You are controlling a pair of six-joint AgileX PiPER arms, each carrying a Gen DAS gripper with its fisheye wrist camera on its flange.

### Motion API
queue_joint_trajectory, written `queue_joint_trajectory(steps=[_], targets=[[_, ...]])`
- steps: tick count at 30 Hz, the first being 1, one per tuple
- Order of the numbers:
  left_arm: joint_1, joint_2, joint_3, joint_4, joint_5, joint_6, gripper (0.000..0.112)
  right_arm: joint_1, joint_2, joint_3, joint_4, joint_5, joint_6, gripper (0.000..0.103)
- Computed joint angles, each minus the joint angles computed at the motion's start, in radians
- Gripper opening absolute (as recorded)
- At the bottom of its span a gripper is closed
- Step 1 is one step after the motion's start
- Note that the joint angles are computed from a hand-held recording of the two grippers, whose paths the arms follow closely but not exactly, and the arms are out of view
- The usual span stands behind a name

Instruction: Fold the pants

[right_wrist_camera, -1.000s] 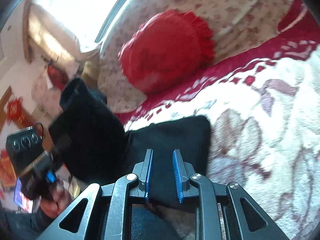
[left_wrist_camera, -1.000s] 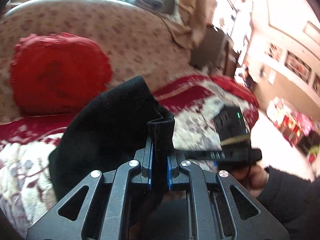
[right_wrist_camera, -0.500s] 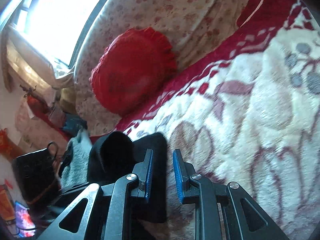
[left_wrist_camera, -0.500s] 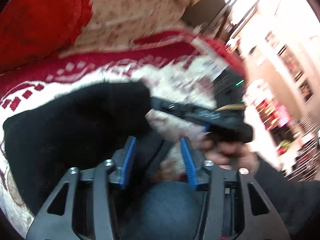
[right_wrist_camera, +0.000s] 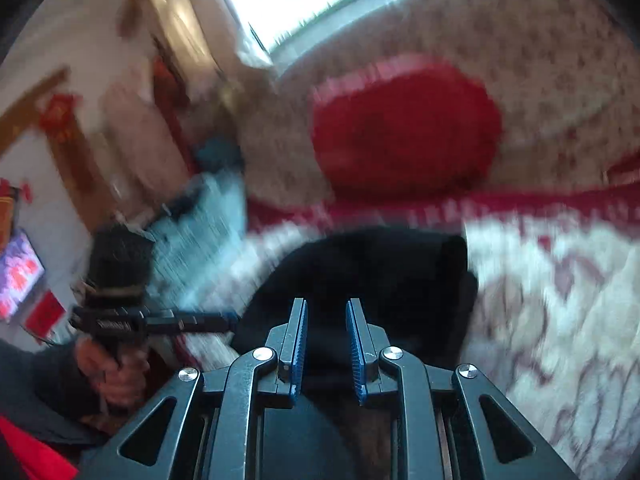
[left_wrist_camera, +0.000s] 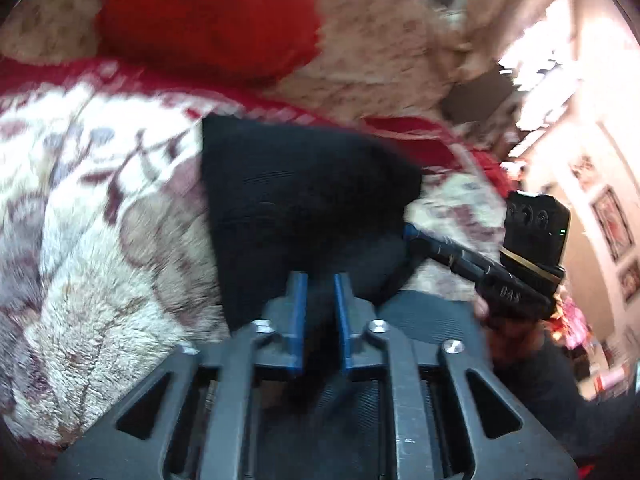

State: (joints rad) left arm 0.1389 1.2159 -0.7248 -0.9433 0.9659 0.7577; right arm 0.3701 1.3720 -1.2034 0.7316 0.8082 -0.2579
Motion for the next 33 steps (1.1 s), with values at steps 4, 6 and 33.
queue_joint_trajectory(steps=[4,6,33], targets=[[-0.085,0.069,-0.014,0.020,-0.084,-0.041,0.002,-0.057,0.104,-0.025,0.017,0.112,0.084,0.016],[-0.083,0.038,-0.030,0.032,-0.048,-0.043,0.003,-0.066,0.092,-0.012,0.037,0.108,0.071,0.016],[-0.365,0.126,-0.299,0.572,-0.336,-0.630,0.003,0.019,-0.006,-0.034,-0.350,-0.232,0.308,0.023]])
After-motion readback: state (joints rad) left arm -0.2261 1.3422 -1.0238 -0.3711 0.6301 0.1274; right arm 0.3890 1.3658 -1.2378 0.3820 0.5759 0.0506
